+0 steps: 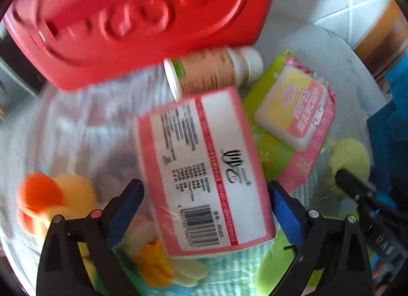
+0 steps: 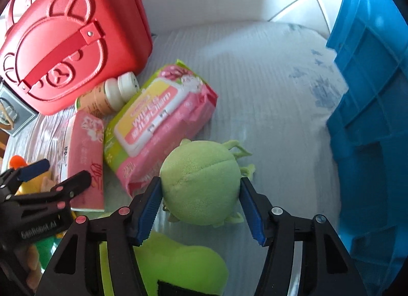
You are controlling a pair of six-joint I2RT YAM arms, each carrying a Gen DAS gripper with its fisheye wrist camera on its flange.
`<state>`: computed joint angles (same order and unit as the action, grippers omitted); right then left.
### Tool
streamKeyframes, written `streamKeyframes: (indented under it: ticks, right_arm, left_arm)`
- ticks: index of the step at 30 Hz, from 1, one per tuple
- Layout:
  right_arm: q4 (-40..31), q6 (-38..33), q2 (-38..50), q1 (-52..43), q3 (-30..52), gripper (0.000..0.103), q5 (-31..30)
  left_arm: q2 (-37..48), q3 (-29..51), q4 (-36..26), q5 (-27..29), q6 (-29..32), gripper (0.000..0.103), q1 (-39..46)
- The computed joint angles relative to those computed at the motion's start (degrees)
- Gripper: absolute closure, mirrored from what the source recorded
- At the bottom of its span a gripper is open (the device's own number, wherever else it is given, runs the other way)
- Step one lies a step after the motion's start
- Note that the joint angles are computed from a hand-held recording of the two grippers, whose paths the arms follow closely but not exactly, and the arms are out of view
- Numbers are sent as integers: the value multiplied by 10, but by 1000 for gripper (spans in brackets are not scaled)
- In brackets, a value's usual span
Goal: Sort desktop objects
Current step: 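Close the right tool on the green frog ball while the left tool grasps the pink-white box, then lift the frog ball and pink-white box and carry both over the blue crate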
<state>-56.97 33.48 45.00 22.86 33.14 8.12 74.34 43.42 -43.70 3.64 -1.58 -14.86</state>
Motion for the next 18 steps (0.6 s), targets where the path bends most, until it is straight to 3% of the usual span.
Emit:
streamKeyframes:
  ticks: [4, 9, 13, 18]
  right_arm:
    - [42, -58, 17, -61, -27, 43, -32]
    - [62, -64, 31, -66, -34, 43, -36]
    - [51, -51, 5, -46, -26, 43, -12]
    - [-17, 10, -35, 48, 40, 43, 58]
  left_arm:
    - [28, -7, 26, -18, -21, 4, -20]
    - [7, -17, 34, -16, -20, 8, -19]
    - [-63, -20, 11, -35, -21, 8, -35]
    - [-202, 10, -73, -65, -26, 8, -50]
